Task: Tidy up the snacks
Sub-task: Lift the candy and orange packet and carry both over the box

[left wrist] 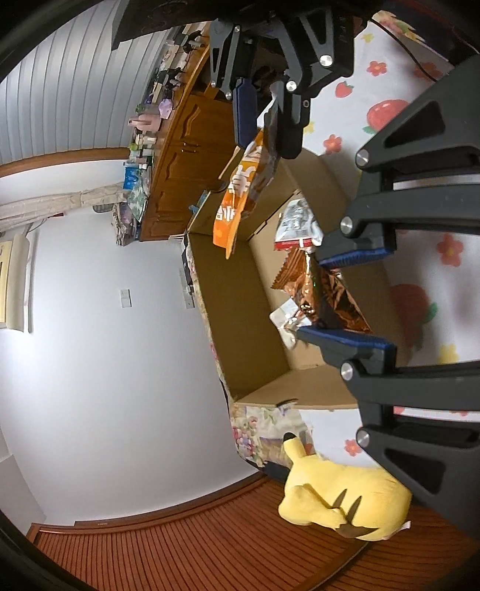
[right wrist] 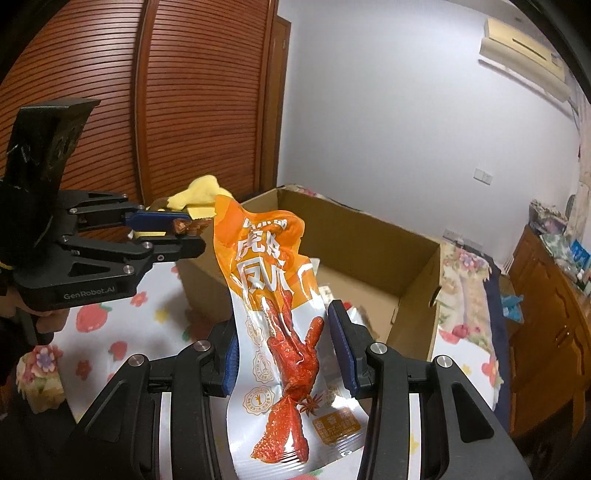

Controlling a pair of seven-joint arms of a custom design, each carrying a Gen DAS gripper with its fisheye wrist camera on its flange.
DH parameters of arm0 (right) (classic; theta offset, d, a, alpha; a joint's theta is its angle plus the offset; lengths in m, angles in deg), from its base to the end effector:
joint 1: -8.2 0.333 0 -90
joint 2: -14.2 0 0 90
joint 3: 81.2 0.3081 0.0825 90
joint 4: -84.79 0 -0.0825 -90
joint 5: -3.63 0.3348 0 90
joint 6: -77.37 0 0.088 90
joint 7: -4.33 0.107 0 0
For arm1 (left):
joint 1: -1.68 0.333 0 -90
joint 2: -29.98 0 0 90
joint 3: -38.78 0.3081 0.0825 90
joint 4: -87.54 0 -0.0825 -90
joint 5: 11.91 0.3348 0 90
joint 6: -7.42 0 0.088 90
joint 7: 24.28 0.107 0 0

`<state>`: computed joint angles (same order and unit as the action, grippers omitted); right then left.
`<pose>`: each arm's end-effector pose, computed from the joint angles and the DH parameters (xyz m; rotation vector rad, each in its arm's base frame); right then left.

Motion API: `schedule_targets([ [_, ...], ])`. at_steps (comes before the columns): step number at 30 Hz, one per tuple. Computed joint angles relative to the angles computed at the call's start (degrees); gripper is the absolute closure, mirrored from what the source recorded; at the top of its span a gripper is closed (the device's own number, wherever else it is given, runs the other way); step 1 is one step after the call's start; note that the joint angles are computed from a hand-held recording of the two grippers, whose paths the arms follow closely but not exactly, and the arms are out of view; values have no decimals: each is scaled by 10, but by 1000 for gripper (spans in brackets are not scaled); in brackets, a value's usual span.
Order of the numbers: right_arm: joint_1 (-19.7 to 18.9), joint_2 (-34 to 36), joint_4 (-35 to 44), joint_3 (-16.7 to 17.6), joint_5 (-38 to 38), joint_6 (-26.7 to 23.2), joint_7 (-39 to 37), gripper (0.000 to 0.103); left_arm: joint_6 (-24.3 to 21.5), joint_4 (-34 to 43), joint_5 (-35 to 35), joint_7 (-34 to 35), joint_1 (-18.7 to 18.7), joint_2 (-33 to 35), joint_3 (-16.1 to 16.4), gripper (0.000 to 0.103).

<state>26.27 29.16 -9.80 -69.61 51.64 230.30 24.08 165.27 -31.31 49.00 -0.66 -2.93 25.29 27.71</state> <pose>0.5706 0.2816 0.5503 -2.1384 0.5110 -0.4140 0.4954 -0.1796 0.5478 -1.6036 1.5685 -0.7449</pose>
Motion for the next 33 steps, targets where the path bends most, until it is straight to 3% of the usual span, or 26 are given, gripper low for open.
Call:
schedule_targets([
  [22,6,157,205,0,-147,-41,143,60,-21,157,-112,138,-26,153,50,71],
  [33,20,206,276,-15,-214,-78,216,60,-29,175,-125,142,-43,174,65,65],
])
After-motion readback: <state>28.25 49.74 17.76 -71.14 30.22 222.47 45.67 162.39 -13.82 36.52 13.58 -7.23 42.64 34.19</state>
